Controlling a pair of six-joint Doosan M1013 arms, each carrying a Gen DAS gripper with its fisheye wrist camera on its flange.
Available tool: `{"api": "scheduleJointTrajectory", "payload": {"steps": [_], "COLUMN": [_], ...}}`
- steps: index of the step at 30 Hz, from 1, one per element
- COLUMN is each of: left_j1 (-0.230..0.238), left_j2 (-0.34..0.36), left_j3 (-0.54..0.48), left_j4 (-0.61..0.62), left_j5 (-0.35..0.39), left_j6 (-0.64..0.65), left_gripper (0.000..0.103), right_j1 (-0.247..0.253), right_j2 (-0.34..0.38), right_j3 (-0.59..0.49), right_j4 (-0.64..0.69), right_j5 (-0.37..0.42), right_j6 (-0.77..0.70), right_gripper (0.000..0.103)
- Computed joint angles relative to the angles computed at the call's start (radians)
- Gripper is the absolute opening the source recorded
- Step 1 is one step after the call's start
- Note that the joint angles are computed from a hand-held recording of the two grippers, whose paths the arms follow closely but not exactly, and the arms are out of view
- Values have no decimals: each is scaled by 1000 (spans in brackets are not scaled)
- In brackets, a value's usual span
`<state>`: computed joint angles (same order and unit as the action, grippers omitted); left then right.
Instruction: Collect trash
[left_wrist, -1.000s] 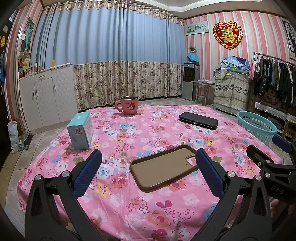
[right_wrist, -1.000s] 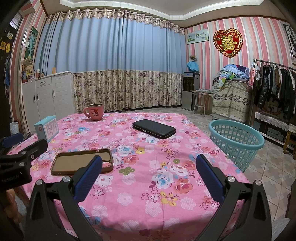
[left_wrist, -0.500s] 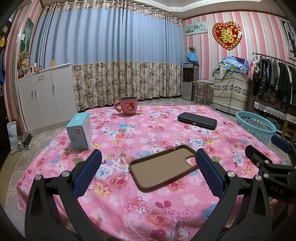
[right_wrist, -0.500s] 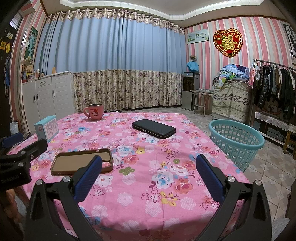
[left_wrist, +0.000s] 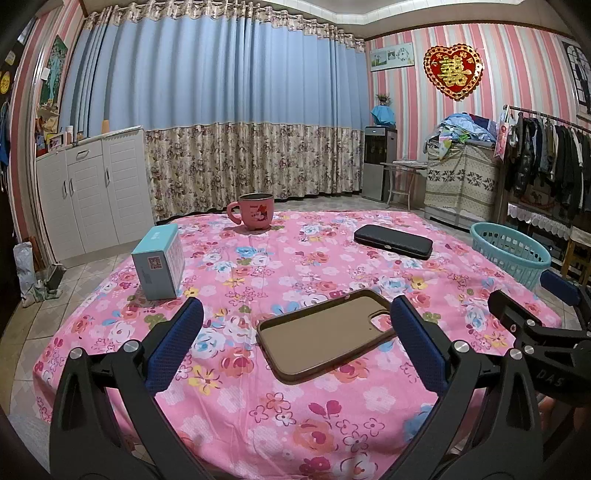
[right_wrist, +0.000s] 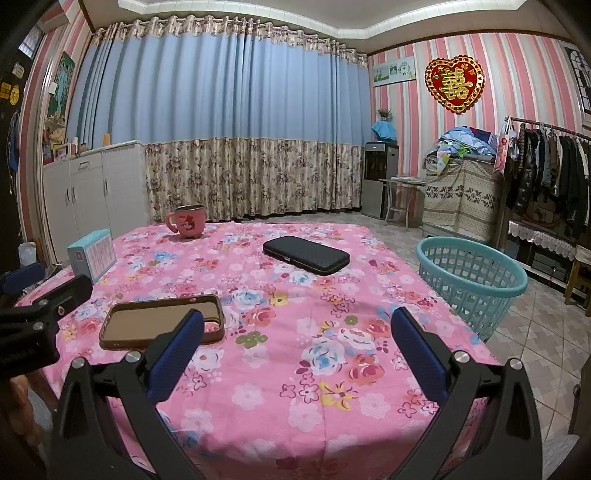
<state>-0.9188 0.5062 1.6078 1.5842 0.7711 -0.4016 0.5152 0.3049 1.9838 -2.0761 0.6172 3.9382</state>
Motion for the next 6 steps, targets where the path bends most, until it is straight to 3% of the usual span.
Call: {"api": "scheduleJointTrajectory", "payload": {"steps": [6], "left_j1": [0], "left_j2": [-4], "left_j3": [1], "left_j4": [-3], "left_j5": [-3], "left_j6": [6], "left_gripper": [98], "right_j1": [-1], "right_j2": [1], "right_j3": [-2], "right_j4": [4], "right_j5": [-2], "right_j6": [-6], "right_gripper": [99]}}
